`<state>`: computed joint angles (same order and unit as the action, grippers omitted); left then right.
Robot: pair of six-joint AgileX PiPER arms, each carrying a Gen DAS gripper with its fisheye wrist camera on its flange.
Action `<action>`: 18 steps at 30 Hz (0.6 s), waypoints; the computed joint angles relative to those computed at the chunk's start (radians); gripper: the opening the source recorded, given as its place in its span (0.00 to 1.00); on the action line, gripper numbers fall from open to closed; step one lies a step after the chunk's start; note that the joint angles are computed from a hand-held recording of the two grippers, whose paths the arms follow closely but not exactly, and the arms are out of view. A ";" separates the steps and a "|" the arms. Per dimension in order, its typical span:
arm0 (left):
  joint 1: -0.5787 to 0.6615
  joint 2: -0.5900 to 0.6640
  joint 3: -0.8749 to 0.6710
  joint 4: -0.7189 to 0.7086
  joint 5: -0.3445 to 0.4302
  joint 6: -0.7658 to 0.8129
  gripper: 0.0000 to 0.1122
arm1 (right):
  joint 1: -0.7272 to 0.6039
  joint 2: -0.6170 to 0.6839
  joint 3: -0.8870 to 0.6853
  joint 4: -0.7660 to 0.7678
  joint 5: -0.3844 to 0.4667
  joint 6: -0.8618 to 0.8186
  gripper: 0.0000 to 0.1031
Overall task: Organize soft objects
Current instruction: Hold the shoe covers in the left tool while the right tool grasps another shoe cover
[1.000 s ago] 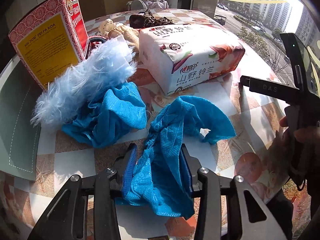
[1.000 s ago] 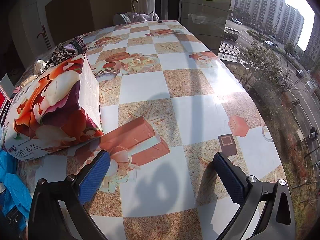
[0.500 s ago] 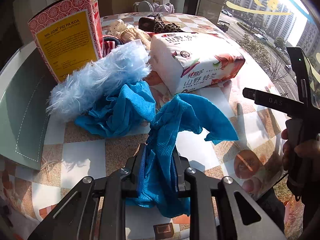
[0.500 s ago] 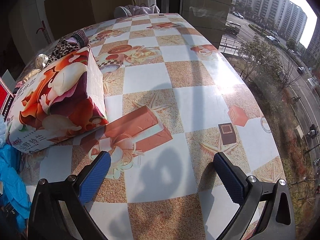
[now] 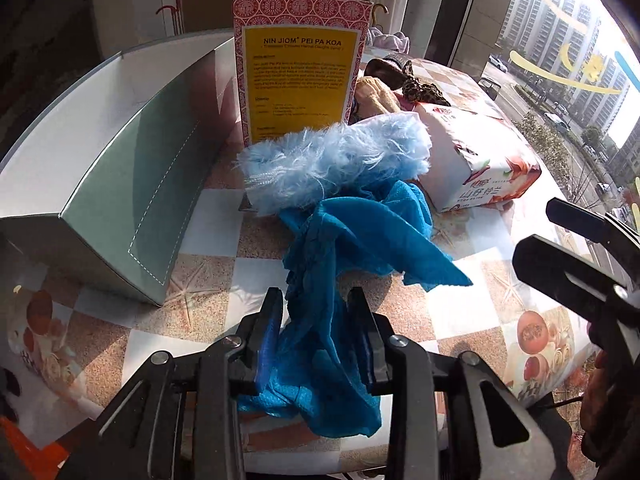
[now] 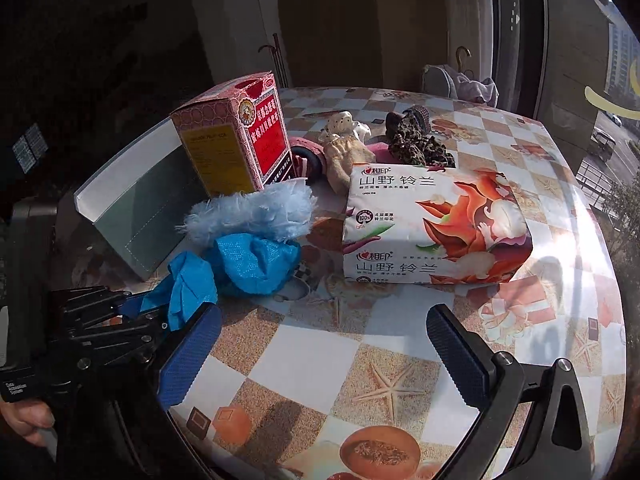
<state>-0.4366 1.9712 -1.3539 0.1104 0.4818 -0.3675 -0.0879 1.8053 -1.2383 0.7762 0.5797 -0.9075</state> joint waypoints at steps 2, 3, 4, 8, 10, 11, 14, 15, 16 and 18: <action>0.002 0.016 -0.008 -0.006 0.005 0.019 0.60 | 0.008 0.012 -0.020 0.035 0.037 -0.030 1.00; 0.003 0.021 -0.007 -0.010 0.002 0.022 0.67 | 0.013 0.018 -0.028 0.034 0.040 -0.029 1.00; 0.006 0.021 -0.001 -0.018 -0.009 0.031 0.67 | 0.017 0.020 -0.030 0.033 0.038 -0.032 1.00; 0.028 0.013 0.022 -0.071 -0.055 0.088 0.71 | -0.003 0.016 -0.025 0.072 0.092 -0.067 1.00; 0.036 0.019 0.019 -0.099 -0.060 0.116 0.71 | -0.012 0.026 -0.035 0.087 0.115 -0.073 1.00; 0.039 0.026 0.006 -0.121 -0.050 0.137 0.72 | -0.012 0.033 -0.042 0.083 0.120 -0.064 1.00; 0.034 0.053 -0.043 -0.146 -0.006 0.166 0.73 | -0.007 0.044 -0.052 0.056 0.124 -0.023 1.00; 0.024 0.061 -0.055 -0.114 0.002 0.137 0.73 | -0.001 0.045 -0.052 0.041 0.116 -0.007 1.00; 0.015 0.068 -0.064 -0.075 0.007 0.103 0.73 | 0.007 0.046 -0.053 0.020 0.103 0.012 1.00; -0.006 0.087 -0.084 0.008 0.029 0.031 0.73 | 0.032 0.048 -0.057 -0.058 0.066 0.080 1.00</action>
<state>-0.4428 2.0586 -1.4376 0.1186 0.5106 -0.3366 -0.0561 1.8530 -1.2949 0.7180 0.6460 -0.8277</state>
